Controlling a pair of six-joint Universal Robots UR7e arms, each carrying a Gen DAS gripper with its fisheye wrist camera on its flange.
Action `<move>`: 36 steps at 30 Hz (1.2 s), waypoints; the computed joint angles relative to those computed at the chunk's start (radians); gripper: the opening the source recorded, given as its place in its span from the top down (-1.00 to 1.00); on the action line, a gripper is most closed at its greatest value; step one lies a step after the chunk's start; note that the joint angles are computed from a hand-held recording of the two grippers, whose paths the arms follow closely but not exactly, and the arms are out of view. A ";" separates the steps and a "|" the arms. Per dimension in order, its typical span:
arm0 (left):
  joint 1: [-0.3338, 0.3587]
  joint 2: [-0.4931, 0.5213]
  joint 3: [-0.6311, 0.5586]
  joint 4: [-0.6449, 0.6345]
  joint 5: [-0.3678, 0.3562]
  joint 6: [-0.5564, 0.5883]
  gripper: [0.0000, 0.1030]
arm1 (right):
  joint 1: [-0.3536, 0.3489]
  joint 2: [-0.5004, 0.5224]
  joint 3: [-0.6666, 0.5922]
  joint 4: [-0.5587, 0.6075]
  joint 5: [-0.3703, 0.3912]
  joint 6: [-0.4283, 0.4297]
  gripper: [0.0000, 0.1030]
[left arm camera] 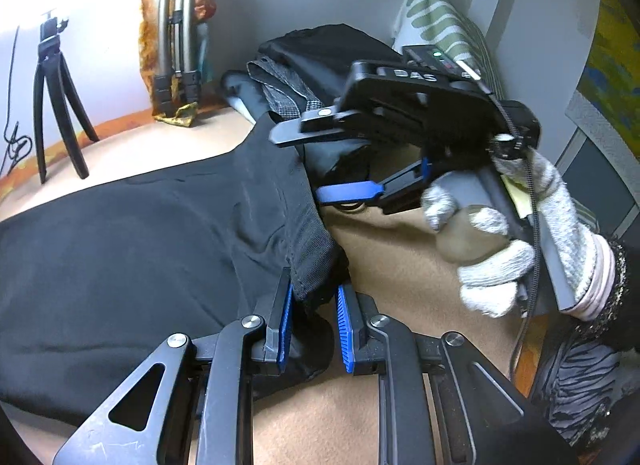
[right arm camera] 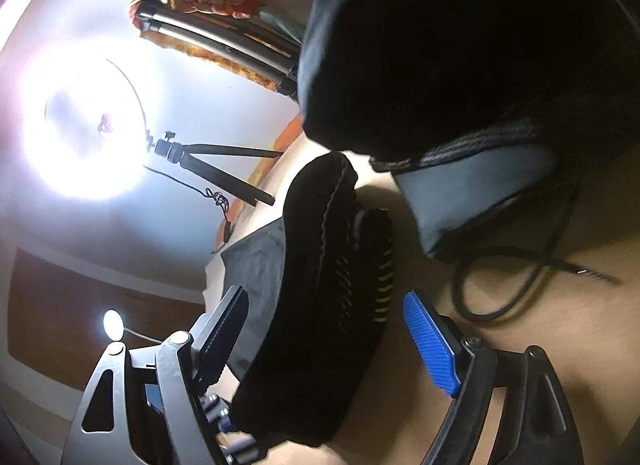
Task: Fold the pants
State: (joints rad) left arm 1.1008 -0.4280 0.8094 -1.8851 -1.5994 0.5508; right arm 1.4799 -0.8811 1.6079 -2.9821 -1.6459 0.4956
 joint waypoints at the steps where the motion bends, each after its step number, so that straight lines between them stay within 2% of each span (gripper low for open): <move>1: 0.002 0.000 -0.001 -0.002 -0.005 0.000 0.66 | -0.002 0.010 -0.009 0.001 0.007 0.008 -0.64; 6: 0.014 0.016 -0.044 0.036 -0.056 -0.032 0.66 | 0.003 0.058 -0.068 0.050 0.011 0.002 -0.59; 8: 0.020 0.023 -0.066 0.053 -0.080 -0.049 0.66 | 0.005 0.068 -0.078 0.050 0.005 0.013 -0.30; 10: 0.029 0.033 -0.095 0.074 -0.108 -0.070 0.66 | 0.004 0.071 -0.086 0.045 0.012 0.011 0.15; 13: 0.039 0.046 -0.136 0.104 -0.136 -0.085 0.66 | 0.009 0.069 -0.092 0.025 0.004 -0.009 0.46; 16: 0.047 0.058 -0.174 0.119 -0.165 -0.107 0.66 | 0.017 0.066 -0.101 0.019 -0.005 -0.026 0.65; 20: 0.051 0.061 -0.197 0.127 -0.184 -0.106 0.66 | 0.042 0.079 -0.135 0.034 -0.039 -0.067 0.72; 23: 0.057 0.056 -0.208 0.127 -0.198 -0.099 0.66 | 0.058 0.090 -0.160 0.029 -0.044 -0.065 0.74; 28: 0.080 0.060 -0.267 0.129 -0.210 -0.109 0.66 | 0.104 0.135 -0.255 0.080 -0.102 -0.126 0.75; 36: 0.128 0.099 -0.431 0.176 -0.190 -0.134 0.66 | 0.181 0.297 -0.516 0.226 -0.155 -0.211 0.75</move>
State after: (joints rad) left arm 1.2284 -0.3290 0.3783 -1.7086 -1.7892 0.4167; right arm 1.6606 -0.5841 1.0918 -2.7561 -1.8009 0.2842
